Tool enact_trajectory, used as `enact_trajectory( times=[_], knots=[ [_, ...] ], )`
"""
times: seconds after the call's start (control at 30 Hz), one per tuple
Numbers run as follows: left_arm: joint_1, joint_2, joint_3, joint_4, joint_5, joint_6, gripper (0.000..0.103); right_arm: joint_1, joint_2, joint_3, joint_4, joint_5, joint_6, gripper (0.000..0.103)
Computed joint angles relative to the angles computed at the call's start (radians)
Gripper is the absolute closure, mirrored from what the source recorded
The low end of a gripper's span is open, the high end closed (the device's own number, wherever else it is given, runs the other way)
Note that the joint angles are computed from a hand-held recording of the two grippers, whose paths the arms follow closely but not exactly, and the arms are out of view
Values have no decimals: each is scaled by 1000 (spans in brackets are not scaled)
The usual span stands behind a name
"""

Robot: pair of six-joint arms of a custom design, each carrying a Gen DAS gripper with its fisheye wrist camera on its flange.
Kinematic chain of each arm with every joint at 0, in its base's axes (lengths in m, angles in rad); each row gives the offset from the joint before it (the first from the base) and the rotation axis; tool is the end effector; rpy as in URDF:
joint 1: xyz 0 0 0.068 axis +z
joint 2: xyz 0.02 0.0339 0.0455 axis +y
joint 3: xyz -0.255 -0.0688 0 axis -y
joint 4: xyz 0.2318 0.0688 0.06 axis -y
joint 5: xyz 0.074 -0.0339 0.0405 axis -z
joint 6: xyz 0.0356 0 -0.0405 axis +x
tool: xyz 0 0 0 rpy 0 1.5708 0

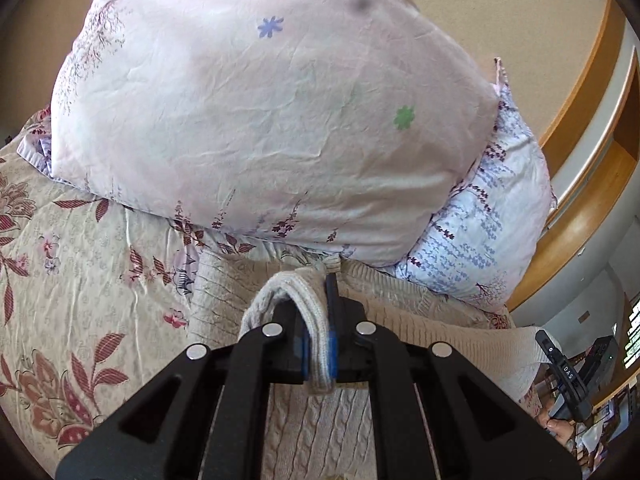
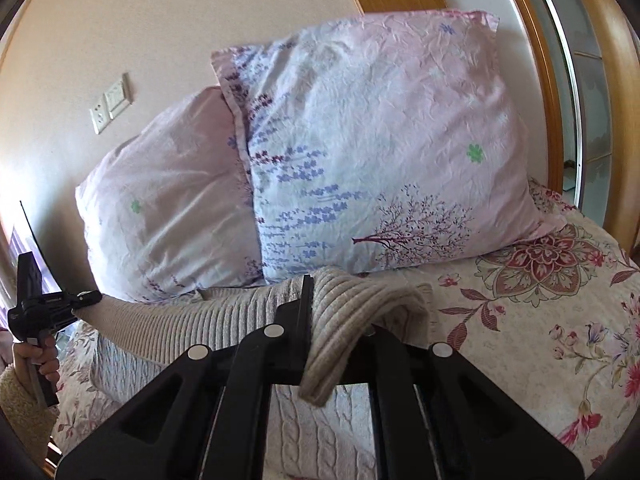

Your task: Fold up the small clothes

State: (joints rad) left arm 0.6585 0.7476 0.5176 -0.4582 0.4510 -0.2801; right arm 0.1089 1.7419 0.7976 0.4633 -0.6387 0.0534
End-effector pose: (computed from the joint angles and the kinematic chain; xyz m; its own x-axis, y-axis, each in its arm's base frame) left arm 0.1315 0.0821 0.2251 -0.4041 -0.6273 -0.6658 -0.4123 0.7746 -0.4796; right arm 0.3346 0.0579 0.1647 -0.4920 -0.0107 -0.8705 -0.5872 0.7423 0.3227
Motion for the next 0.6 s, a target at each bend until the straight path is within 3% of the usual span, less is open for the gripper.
enact_trajectory(
  times=[0.23,0.5,0.6],
  knots=[
    [-30,273,-50,246,-22,-70,97,68,228,234,-169,127,4,97],
    [-20,476,-7,345,20,-132,95,68,377,451,-366,94,110,97],
    [-12,513,-3,367,33,-153,94,61,414,508,-411,57,156,86]
  ],
)
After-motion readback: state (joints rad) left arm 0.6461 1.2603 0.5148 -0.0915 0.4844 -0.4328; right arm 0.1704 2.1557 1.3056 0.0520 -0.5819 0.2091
